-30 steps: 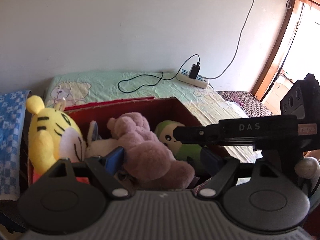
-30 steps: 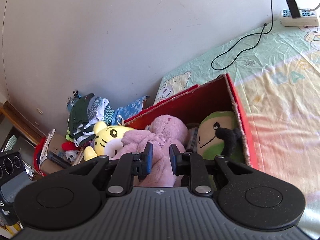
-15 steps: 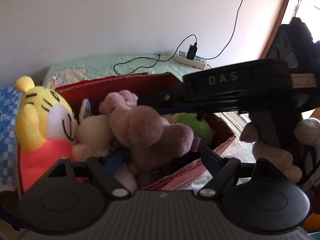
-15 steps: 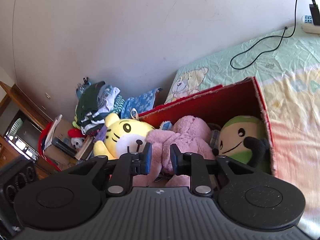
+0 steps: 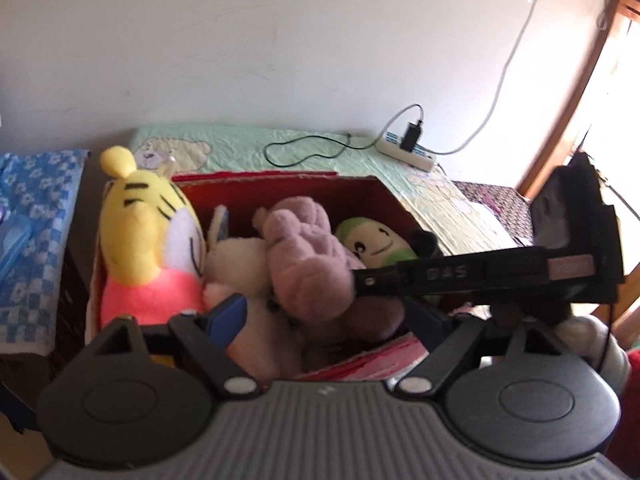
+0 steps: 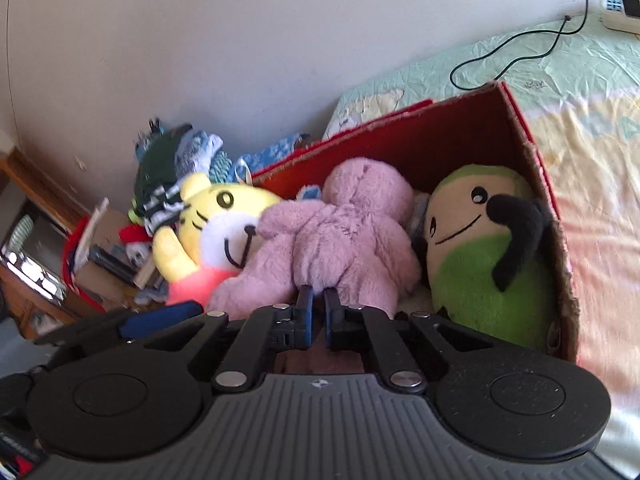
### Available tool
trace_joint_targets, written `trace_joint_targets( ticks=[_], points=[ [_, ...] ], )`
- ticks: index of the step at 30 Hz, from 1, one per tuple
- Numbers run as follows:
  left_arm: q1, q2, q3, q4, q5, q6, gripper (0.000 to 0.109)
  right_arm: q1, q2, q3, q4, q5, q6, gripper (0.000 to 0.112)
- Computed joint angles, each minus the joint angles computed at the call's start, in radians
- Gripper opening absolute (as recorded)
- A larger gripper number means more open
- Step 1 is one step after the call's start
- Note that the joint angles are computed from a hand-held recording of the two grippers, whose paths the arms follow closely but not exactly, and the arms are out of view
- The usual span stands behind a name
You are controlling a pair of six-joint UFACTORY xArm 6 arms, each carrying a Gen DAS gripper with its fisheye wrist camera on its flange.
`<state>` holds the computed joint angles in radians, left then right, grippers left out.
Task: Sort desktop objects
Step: 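Lower the pink teddy bear into the box and open the right gripper, then withdraw the right gripper upward away from the red box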
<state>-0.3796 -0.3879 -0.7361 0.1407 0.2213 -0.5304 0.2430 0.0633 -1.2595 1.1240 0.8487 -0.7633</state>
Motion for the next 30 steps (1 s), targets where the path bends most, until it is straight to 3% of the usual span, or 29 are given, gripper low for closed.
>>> trace_joint_targets(
  ticks=[3,8,14,19,25,30],
  points=[
    [-0.002,0.014,-0.017,0.020,0.001,-0.027,0.088,0.005,-0.042,0.026,0.033,-0.041,-0.016,0.022],
    [-0.004,0.049,-0.082,0.197,0.103,-0.211,0.091,0.024,-0.105,0.077,-0.055,-0.167,0.063,0.029],
    [-0.047,0.102,-0.203,0.303,0.319,-0.344,0.095,0.015,-0.149,0.111,-0.175,-0.226,0.150,0.032],
    [-0.125,0.145,-0.296,0.453,0.505,-0.532,0.100,0.002,-0.151,0.095,-0.246,-0.205,0.144,0.039],
    [-0.207,0.244,-0.443,0.471,0.746,-0.638,0.100,-0.050,-0.166,0.084,-0.266,-0.125,0.090,0.042],
    [-0.266,0.298,-0.519,0.479,0.852,-0.711,0.100,-0.089,-0.183,0.086,-0.287,-0.082,0.037,0.047]
  ],
)
